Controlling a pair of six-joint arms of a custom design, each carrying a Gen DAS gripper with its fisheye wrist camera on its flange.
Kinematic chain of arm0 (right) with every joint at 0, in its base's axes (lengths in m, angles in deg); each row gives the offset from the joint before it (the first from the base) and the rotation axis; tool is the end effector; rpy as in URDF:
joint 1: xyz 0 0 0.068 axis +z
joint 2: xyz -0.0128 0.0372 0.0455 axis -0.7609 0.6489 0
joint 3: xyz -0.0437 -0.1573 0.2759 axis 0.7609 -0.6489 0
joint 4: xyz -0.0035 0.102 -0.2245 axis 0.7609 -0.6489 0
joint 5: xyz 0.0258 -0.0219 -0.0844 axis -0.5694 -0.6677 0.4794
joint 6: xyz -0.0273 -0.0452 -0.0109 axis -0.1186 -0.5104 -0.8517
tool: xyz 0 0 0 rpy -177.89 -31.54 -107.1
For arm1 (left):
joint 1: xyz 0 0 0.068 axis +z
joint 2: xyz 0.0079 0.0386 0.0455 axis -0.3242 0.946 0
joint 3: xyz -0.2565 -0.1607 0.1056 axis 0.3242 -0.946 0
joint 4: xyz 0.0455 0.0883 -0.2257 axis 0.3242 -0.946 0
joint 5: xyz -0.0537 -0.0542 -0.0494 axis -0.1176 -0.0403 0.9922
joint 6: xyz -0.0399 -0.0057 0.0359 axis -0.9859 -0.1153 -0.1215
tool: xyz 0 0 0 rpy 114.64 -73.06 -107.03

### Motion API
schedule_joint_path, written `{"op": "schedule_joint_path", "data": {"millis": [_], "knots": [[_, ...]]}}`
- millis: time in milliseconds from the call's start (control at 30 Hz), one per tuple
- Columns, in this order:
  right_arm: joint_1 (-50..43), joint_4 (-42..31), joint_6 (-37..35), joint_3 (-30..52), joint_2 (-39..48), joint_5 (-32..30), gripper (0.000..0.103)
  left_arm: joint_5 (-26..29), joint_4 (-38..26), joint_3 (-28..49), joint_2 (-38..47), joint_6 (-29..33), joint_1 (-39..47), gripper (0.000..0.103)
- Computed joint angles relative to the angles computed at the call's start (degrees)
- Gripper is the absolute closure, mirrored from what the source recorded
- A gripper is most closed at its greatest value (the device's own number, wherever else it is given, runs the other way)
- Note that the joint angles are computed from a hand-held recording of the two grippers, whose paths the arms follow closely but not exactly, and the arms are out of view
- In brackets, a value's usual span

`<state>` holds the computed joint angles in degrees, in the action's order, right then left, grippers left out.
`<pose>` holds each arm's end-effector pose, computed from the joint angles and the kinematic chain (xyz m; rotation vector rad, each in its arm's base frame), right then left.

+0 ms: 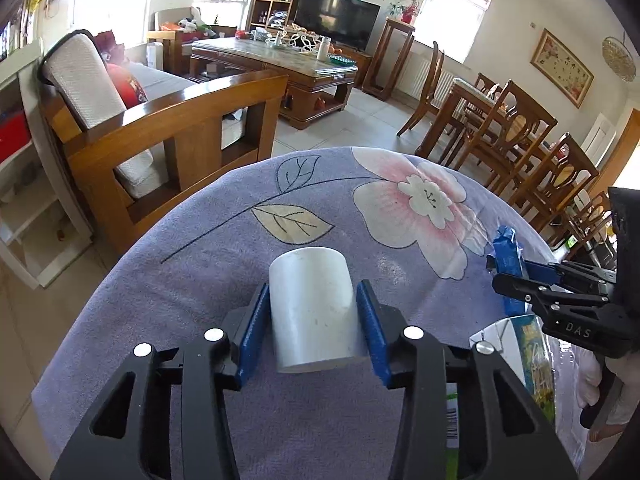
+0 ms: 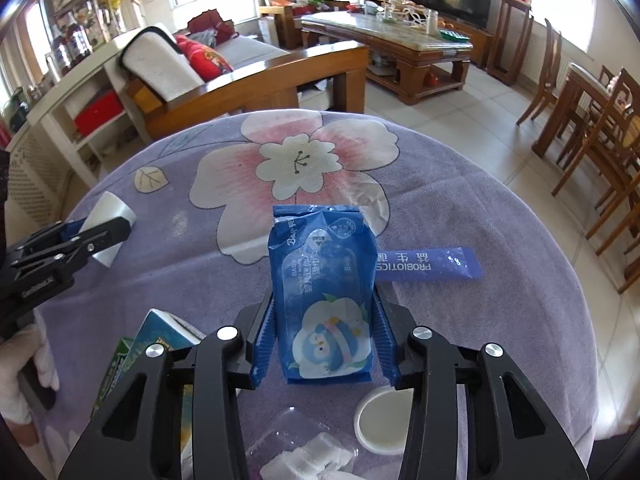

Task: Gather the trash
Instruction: 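Grasp the white cup with the left tool while the right tool grasps the blue wet-wipe packet, then carry the white cup and blue wipe packet over the black bin with both tools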

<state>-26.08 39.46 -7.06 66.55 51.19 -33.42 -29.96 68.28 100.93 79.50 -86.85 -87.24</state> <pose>0.2904 0.1391 0.1087 -1.2309 2.3412 0.4319 0.1077 -0.2060 0.1390 -0.7242 2.2876 -0.0553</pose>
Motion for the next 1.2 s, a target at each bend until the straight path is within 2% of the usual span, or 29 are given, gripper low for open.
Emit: {"op": "schedule_joint_path", "data": {"millis": [133, 333, 500, 633, 833, 933, 1000, 1100, 1200], "knots": [[-2.8, -0.5, -0.7, -1.3, -2.3, -4.9, 0.062, -2.1, -3.4, 1.4, -0.5, -2.3, -2.0, 0.061], [-10.4, -6.5, -4.7, -2.7, -8.6, -13.2, 0.062, -6.3, -10.0, 6.7, -0.9, -4.9, -6.0, 0.061], [-20.6, -17.1, -13.0, -2.7, -13.6, -22.4, 0.062, -9.8, -18.3, 14.5, 1.5, -7.7, -10.1, 0.061], [-32.8, -30.6, -25.8, -0.4, -14.4, -29.2, 0.062, -11.6, -23.9, 21.3, 4.3, -8.9, -12.4, 0.061], [-53.6, -58.1, -53.0, 9.3, -8.2, -33.8, 0.062, -11.9, -33.3, 30.5, 9.2, -11.5, -13.4, 0.061], [-62.1, -70.4, -64.5, 15.2, -3.6, -33.2, 0.062, -8.6, -32.4, 27.4, 8.7, -12.8, -10.7, 0.061], [-66.5, -76.4, -70.3, 18.5, -0.9, -32.2, 0.062, -5.8, -28.1, 22.7, 7.5, -11.8, -7.6, 0.061], [-71.1, -81.6, -75.6, 22.1, 2.1, -30.6, 0.062, -2.4, -17.8, 15.2, 5.7, -7.3, -2.6, 0.061], [-73.9, -83.7, -78.5, 23.9, 3.7, -29.4, 0.062, -0.4, -12.6, 12.6, 5.5, -2.0, 0.8, 0.06]]}}
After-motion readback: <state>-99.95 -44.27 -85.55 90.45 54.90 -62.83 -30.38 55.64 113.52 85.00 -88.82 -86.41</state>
